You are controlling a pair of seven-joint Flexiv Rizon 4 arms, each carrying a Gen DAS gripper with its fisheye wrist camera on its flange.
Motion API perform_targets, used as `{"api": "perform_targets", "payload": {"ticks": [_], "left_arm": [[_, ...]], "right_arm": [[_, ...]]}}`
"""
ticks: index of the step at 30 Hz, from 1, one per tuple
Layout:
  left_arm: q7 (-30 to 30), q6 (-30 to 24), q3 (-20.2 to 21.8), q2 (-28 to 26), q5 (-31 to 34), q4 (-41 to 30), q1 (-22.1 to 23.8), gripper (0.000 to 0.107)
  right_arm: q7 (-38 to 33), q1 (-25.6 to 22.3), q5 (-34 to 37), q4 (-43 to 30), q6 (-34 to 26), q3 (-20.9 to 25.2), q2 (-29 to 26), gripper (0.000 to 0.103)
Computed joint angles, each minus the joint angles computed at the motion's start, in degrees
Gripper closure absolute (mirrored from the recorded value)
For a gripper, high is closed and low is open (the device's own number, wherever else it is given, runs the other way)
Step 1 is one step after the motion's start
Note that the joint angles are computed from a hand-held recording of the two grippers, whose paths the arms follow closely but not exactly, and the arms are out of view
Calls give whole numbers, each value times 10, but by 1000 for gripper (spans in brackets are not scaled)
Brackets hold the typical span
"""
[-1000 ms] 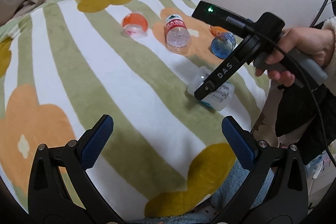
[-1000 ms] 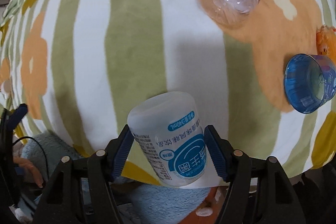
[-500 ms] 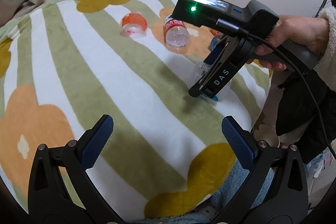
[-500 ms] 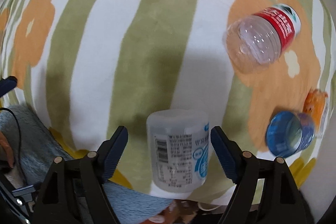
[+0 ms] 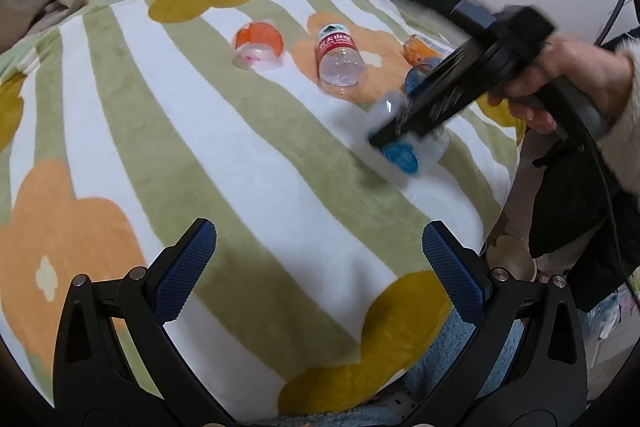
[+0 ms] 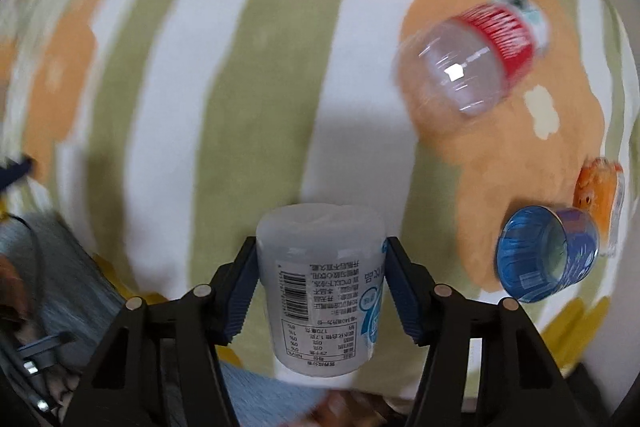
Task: Flip cup upside down
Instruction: 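Lift the white cup with the right gripper and rotate it over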
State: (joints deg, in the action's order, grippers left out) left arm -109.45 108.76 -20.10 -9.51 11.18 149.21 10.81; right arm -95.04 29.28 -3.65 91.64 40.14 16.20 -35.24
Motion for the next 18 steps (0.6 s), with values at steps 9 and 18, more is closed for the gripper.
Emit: {"api": "perform_targets", "payload": {"ticks": [9, 18], "left_arm": [[14, -2, 42, -6, -18, -8, -49, 4], [37, 10, 82, -12, -36, -9, -101, 4]], "right_arm": [[-95, -108, 139, 236, 654, 144, -1, 46], [-89, -20, 138, 251, 864, 69, -72, 46]]}}
